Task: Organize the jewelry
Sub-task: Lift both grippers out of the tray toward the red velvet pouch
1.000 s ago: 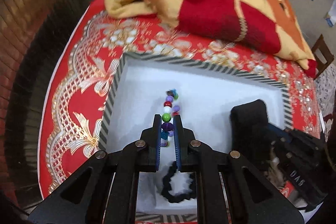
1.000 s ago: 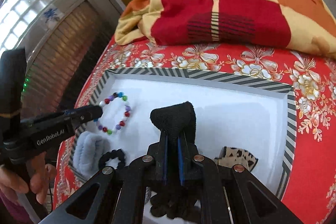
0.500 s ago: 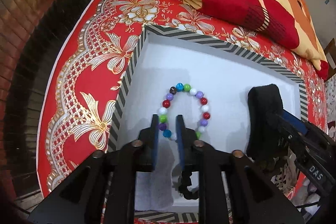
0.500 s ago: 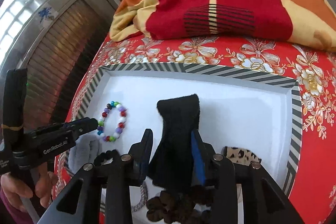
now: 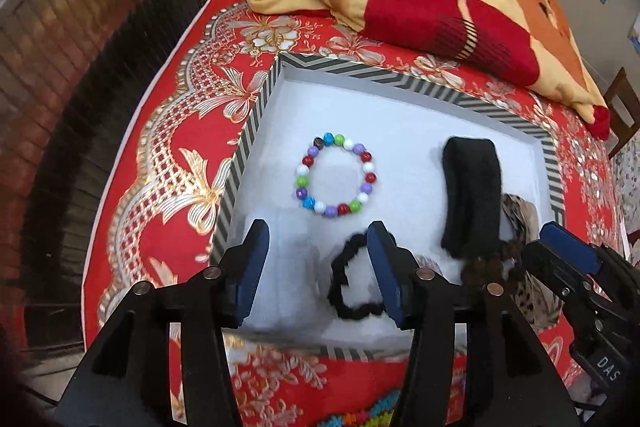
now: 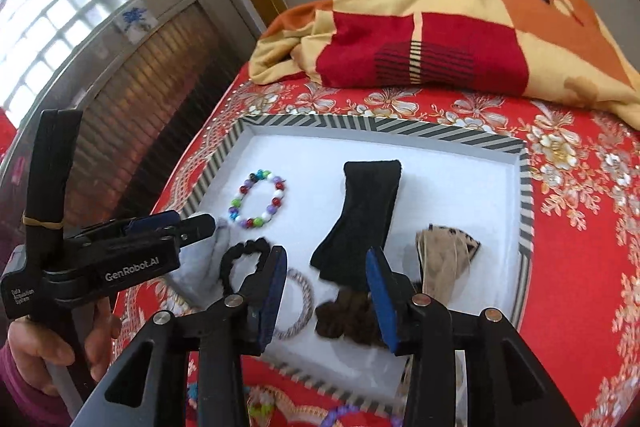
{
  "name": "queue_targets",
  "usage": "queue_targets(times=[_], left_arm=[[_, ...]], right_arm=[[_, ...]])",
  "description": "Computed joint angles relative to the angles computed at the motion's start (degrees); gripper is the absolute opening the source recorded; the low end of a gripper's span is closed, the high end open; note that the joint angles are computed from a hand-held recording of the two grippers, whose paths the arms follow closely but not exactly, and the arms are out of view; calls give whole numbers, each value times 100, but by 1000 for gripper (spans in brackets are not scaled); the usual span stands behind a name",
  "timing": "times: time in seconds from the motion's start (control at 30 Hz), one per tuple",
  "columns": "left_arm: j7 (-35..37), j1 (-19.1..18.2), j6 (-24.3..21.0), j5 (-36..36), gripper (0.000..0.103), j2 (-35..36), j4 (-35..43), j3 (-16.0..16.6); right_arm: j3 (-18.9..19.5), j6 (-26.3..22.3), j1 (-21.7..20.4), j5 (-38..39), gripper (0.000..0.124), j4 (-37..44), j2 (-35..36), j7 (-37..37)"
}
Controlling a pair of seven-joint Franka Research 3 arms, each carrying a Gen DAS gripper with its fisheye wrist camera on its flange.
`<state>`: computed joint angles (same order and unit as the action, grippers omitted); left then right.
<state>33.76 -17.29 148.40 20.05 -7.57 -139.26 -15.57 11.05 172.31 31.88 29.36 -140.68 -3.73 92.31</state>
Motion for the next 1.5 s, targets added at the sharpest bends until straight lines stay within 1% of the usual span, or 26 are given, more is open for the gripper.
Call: queue_targets(times=[0.1,0.13,0.2,0.3,0.37,0.47,0.77,1.13,1.37,1.5], left_arm=[[-216,-67,-23,63,51,-267,-186,-99],[-349,-91,-45,105,51,-371,-256,-151],[-501,-151,-102,118,51,-521,-356,-208],[-568,-293,-132,-38,51,-739,-536,-233],[-669,-358,-256,-43,51,-860,-608,-301],[-827,-457,-386,-38,51,-1053,-734,-380],[-1132,-822,-694,-181,51,-1481,-988,-536],[-1512,-1244,-937,-404,51,-1846,-1235,-666],[-1661,-1444,-1060,-469,51,-1981,-1283,-736],[-1736,-1530,-1129,-488,51,-2041,-1294,-766]], right_arm=[[124,109,-11,-240,39,-317,-304,380],[178,114,-61,-426,39,-374,-350,581],[391,77,-288,-1052,39,-537,-501,1211],[521,7,-415,-1571,39,-734,-702,1771],[495,-13,-376,-1669,39,-875,-870,1911],[628,-101,-498,-1966,39,-1062,-1126,2264],[521,-294,-171,-1873,40,-1541,-1747,2378],[615,-586,51,-1787,40,-2058,-2479,2495],[630,-798,197,-1771,41,-2283,-2850,2556],[657,-863,260,-1769,46,-2406,-3094,2611]])
